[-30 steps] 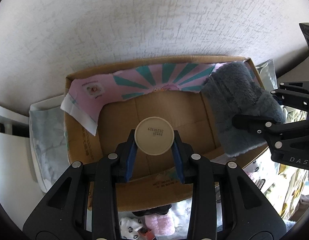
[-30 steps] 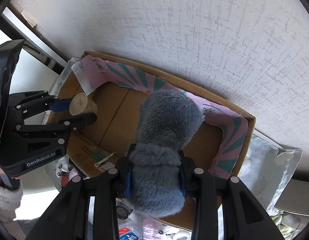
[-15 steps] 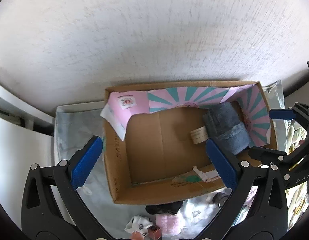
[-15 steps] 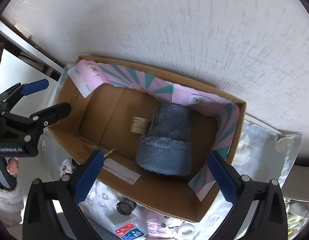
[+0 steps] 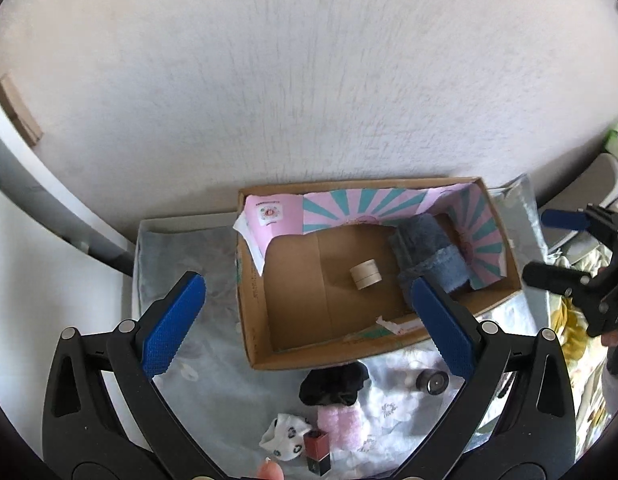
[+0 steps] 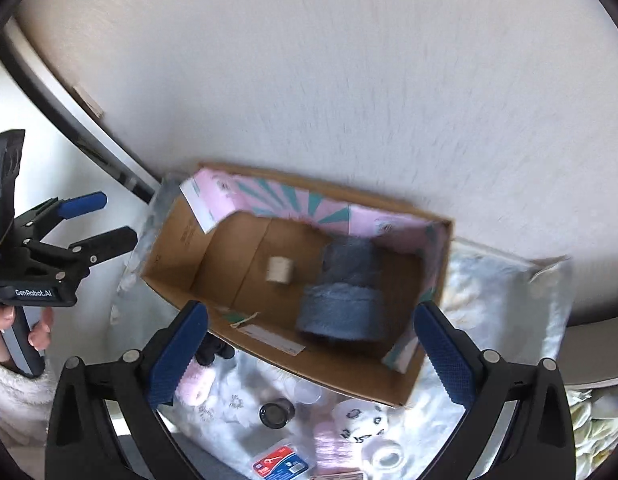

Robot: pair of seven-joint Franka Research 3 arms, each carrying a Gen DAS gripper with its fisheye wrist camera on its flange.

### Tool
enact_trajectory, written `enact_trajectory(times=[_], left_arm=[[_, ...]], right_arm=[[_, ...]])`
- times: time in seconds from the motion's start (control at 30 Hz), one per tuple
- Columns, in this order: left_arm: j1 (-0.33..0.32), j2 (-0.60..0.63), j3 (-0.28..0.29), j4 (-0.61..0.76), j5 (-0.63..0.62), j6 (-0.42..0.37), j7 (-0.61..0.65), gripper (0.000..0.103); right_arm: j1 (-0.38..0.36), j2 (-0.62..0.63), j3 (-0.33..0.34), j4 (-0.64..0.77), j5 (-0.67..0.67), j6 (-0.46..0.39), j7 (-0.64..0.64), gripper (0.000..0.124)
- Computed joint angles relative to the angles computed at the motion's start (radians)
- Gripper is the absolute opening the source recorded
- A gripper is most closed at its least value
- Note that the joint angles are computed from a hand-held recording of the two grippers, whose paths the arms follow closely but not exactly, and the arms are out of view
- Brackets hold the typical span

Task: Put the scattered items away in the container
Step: 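Grasp the black scrunchie with the left gripper while the right grasps the panda sock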

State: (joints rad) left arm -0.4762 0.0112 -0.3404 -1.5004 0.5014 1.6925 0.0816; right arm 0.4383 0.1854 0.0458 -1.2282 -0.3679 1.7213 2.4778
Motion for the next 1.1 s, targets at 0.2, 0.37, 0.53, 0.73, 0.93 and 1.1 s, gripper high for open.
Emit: enact_trajectory(times=[0.2,0.37,0.53,0.73,0.93,1.1], left_arm=[[-0.022,-0.032,-0.025,0.004,0.035,-0.046,-0.003,0.103],[-0.04,-0.067,-0.05,-0.025,0.061,-0.059,-0.012,0.103],[-0.05,-0.093,-0.063,-0.082,0.049,-0.034,-0.025,0.103],[-0.045,-0.109,-0.061,-0.195,-0.019,0.098,-0.046,0.103],[-0.049,-0.057,-0.056,-0.248,-0.087,0.214,-0.039,0.103],[-0.057,-0.004,-0.044,-0.265,-0.122,0.269,-0.044,0.103]], right_arm=[[0.057,0.001,0.013,0.061,-0.107,-0.095,0.027,0.103],[0.096,-0.011,0.027,0.064,-0.141,-0.198,0.058,0.103],[0.106,-0.063,0.05,-0.031,-0.145,-0.236,0.109,0.103],[0.08,-0.144,0.082,-0.208,-0.099,-0.165,0.185,0.103],[0.042,-0.203,0.108,-0.355,-0.032,-0.098,0.221,0.103],[0.02,-0.217,0.116,-0.419,-0.015,-0.106,0.197,0.103]])
